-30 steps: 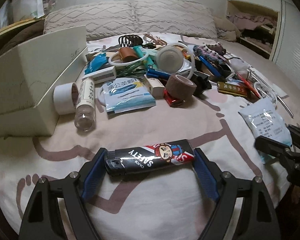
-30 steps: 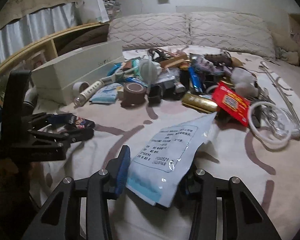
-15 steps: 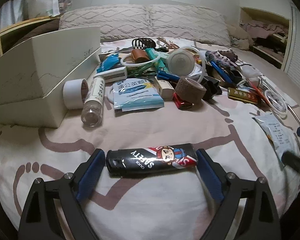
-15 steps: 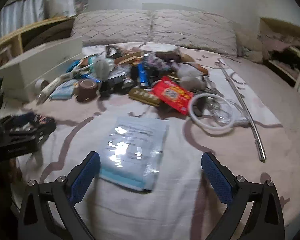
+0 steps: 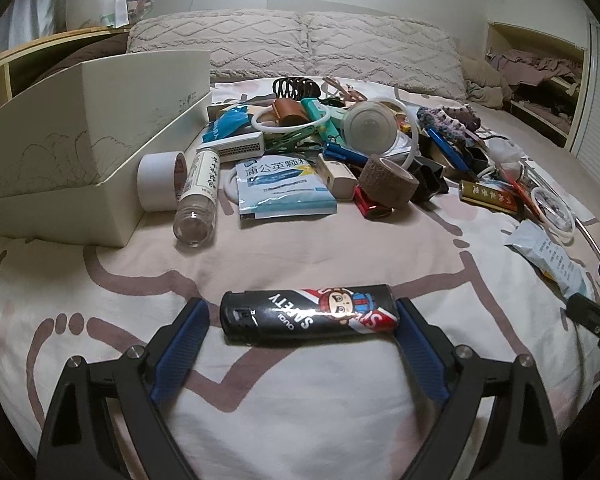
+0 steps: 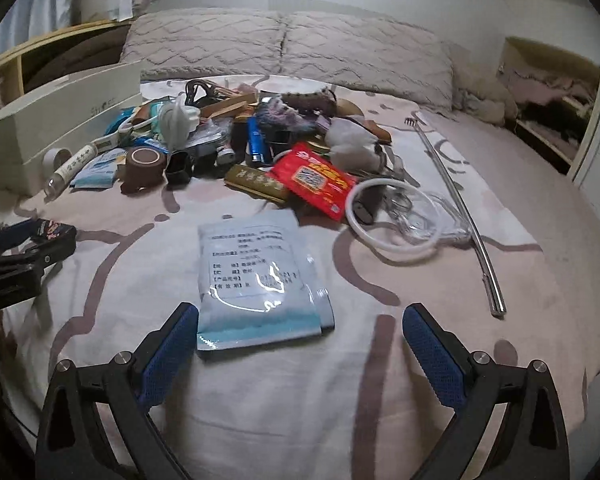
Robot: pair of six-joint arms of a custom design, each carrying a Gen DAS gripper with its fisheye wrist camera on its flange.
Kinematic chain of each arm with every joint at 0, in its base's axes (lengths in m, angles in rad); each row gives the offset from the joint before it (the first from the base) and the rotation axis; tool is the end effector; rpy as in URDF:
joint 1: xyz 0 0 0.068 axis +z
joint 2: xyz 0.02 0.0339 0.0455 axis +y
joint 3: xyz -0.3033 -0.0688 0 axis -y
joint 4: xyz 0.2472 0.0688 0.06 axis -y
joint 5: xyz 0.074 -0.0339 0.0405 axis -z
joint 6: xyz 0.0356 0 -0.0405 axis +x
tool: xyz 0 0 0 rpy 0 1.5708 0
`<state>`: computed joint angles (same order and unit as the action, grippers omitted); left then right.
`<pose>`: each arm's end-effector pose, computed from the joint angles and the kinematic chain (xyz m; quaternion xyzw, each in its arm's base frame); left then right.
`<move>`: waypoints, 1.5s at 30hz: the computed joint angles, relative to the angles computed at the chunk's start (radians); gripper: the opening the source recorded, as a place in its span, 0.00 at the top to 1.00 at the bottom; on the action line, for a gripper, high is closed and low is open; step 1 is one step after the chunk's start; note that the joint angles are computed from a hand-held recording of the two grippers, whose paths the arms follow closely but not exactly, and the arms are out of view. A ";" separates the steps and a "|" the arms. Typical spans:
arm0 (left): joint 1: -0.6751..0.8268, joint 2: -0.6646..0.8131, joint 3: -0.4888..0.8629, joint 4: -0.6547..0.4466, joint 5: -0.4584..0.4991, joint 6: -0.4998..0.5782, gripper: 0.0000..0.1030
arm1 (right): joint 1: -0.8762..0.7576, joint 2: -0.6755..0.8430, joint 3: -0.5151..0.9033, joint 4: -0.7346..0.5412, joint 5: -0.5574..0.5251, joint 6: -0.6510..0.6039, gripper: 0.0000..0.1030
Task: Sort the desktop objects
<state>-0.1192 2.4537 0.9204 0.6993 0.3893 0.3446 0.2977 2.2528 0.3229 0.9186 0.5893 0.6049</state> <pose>0.3910 -0.0604 -0.0179 0.2781 0.8748 -0.1396 0.3714 0.2309 0.0502 0.0086 0.2200 0.8966 -0.1359 0.3595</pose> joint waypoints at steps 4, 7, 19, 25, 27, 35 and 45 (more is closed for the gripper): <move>0.001 -0.001 -0.002 0.003 -0.005 -0.002 0.10 | -0.044 -0.006 -0.023 0.108 -0.114 -0.115 0.02; 0.009 0.000 -0.002 0.004 -0.008 -0.003 0.10 | -0.079 -0.010 0.028 0.064 -0.164 -0.217 0.02; 0.009 0.003 -0.007 0.022 -0.024 -0.008 0.09 | -0.143 0.042 0.127 0.016 -0.270 -0.345 0.20; 0.006 0.006 -0.012 0.035 -0.028 -0.005 0.10 | -0.144 0.059 0.124 0.057 -0.289 -0.331 0.36; 0.012 0.003 -0.005 0.012 -0.006 0.001 0.16 | -0.146 0.063 0.122 0.067 -0.294 -0.325 0.37; 0.019 -0.007 0.007 -0.027 0.032 0.005 0.20 | -0.149 0.061 0.115 0.086 -0.316 -0.304 0.44; 0.032 -0.033 0.038 -0.095 0.065 -0.015 0.20 | -0.168 0.066 0.100 0.137 -0.352 -0.274 0.47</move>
<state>-0.0867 2.4202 0.9588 0.6047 0.4540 0.3297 0.1296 2.3185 0.4230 1.0553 0.2372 0.3313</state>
